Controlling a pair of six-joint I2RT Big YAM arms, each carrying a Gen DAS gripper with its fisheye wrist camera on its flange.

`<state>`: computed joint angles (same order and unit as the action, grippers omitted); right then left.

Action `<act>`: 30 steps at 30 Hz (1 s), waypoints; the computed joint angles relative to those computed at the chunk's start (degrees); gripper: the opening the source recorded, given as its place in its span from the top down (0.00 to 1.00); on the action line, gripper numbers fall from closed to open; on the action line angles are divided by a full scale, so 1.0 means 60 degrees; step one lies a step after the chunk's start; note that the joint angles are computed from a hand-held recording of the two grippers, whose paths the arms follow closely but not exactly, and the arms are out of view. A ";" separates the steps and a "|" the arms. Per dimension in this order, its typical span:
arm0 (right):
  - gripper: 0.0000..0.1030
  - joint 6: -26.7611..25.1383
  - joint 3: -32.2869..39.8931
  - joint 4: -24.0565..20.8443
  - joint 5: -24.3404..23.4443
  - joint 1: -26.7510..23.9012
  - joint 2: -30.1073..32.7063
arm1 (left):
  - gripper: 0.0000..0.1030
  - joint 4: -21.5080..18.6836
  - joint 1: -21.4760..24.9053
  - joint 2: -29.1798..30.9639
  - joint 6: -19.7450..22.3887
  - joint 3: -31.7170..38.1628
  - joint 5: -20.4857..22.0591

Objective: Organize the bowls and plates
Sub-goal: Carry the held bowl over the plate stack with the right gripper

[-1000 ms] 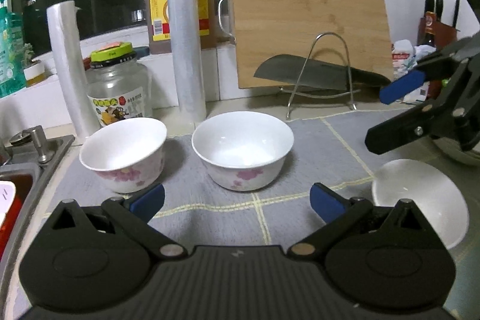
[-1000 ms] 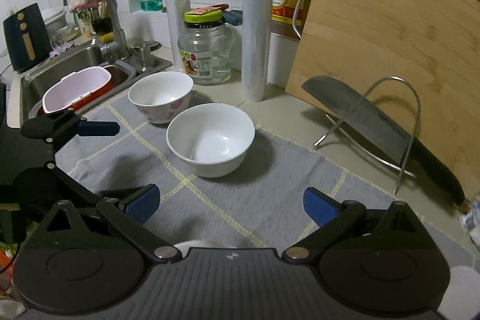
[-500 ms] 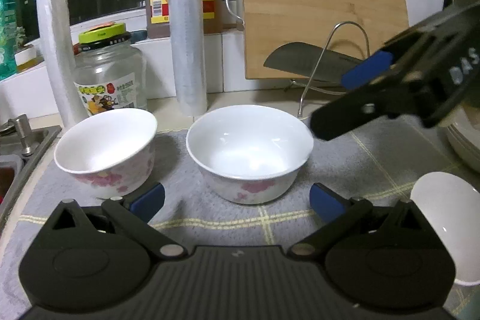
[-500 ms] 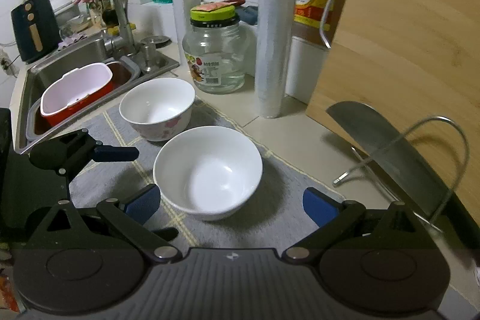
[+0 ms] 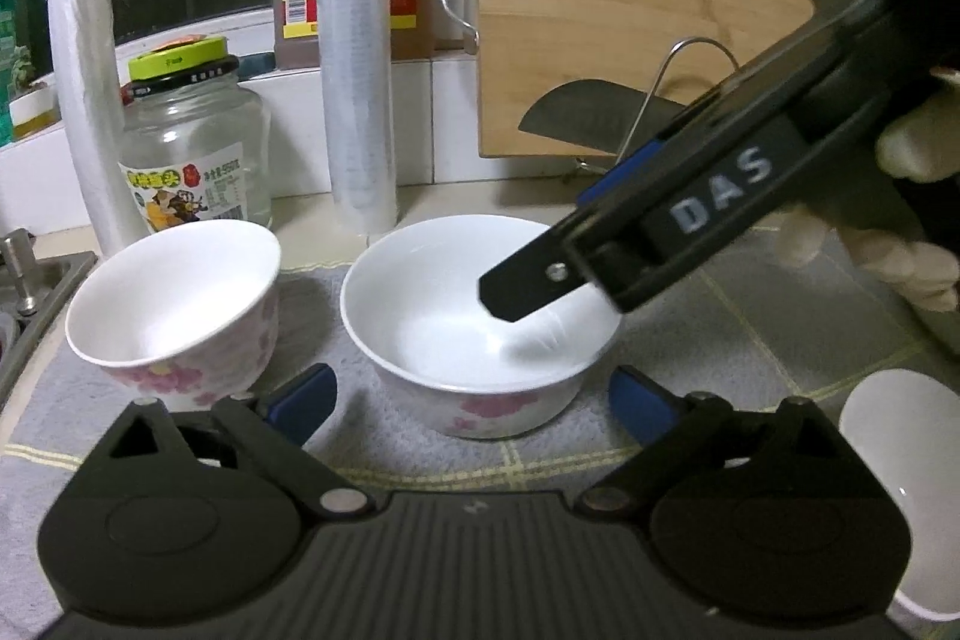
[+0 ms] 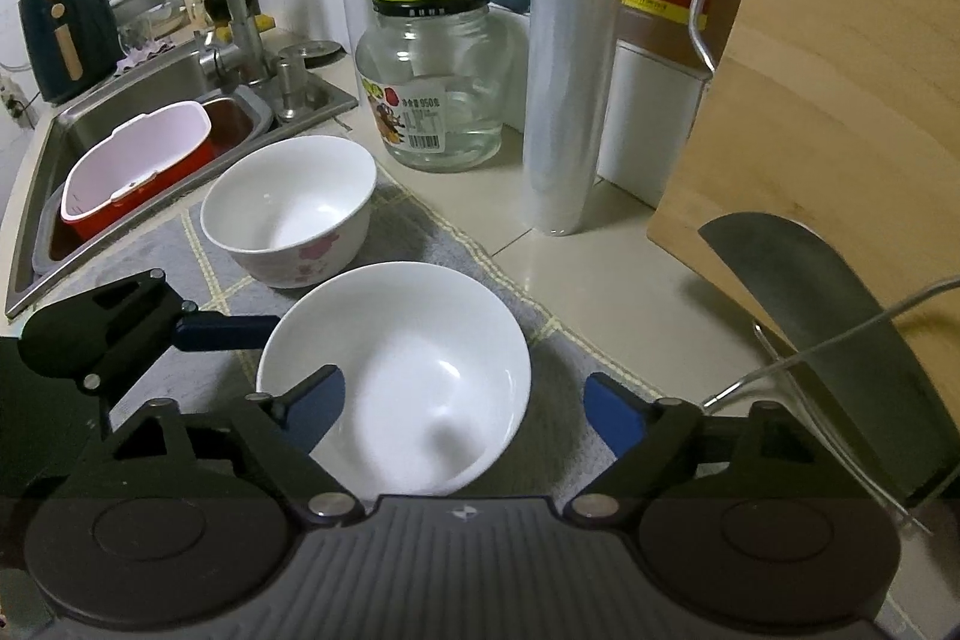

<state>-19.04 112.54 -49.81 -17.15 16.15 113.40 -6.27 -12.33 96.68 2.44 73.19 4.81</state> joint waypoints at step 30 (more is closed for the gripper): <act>0.41 0.0028 0.0840 -0.0432 -0.0160 0.0099 0.0650 | 0.17 0.0171 0.0098 0.0071 0.0379 0.0036 0.0427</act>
<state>-18.87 117.58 -52.40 -18.11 16.74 117.30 -5.25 -11.75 97.11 4.71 73.40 7.37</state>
